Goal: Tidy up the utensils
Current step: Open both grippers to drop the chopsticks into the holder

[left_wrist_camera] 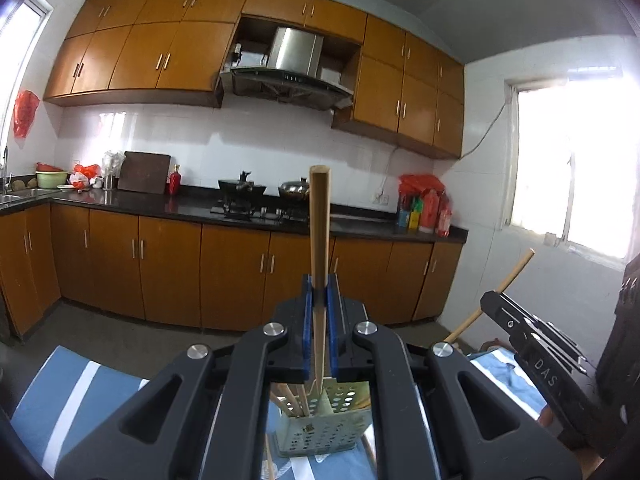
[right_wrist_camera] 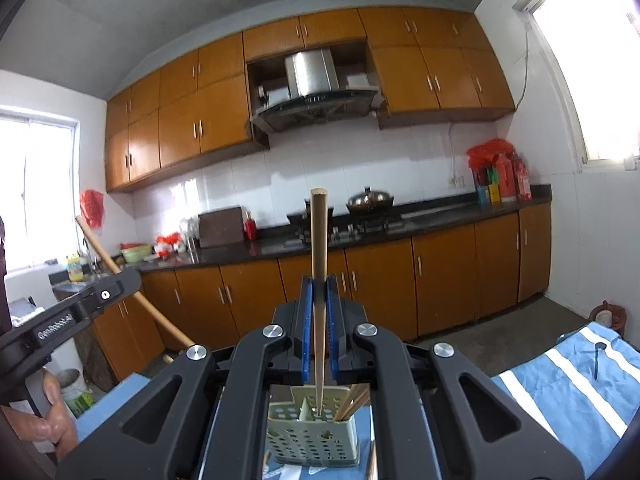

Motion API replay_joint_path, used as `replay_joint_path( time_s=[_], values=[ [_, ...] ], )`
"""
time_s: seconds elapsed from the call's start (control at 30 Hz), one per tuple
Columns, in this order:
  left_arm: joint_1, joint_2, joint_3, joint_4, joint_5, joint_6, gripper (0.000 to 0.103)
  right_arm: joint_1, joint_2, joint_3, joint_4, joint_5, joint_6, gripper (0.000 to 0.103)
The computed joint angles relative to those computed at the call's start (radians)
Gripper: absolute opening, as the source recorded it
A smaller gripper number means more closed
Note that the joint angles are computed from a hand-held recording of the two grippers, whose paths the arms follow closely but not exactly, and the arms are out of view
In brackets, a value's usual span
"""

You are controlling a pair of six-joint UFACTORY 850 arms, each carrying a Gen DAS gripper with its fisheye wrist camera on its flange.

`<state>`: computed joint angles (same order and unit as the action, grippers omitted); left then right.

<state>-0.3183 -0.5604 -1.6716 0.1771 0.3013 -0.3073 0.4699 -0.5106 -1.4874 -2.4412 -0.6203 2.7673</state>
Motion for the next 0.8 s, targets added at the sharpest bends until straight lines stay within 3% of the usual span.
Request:
replay_joint_path(
  time_s=[0.2,0.3,0.43,0.47,0.57,0.67,0.8],
  values=[
    [-0.005,-0.108,-0.104,0.067,-0.093,-0.054,0.008,-0.009,-0.033,-0.029,0.035,0.081,-0.012,0.007],
    [0.002,-0.137,-0.137,0.166,-0.128,-0.166,0.008,-0.009,-0.038,-0.039,0.067,0.102,-0.044,0.008],
    [0.01,-0.127,-0.122,0.154,-0.127,-0.162,0.012,-0.005,-0.026,-0.026,0.089,0.102,-0.06,0.009],
    [0.012,-0.12,-0.112,0.148,-0.123,-0.159,0.013,-0.005,-0.021,-0.022,0.091,0.104,-0.059,0.013],
    [0.019,-0.089,-0.072,0.107,-0.097,-0.13,0.022,-0.006,0.01,0.013,0.067,0.093,-0.015,0.039],
    [0.028,-0.04,-0.007,0.073,-0.057,-0.109,0.026,-0.008,0.054,0.067,0.048,0.068,0.016,0.043],
    [0.045,0.043,0.109,0.036,-0.008,-0.094,0.033,-0.014,0.127,0.168,0.097,0.053,-0.006,0.057]
  ],
)
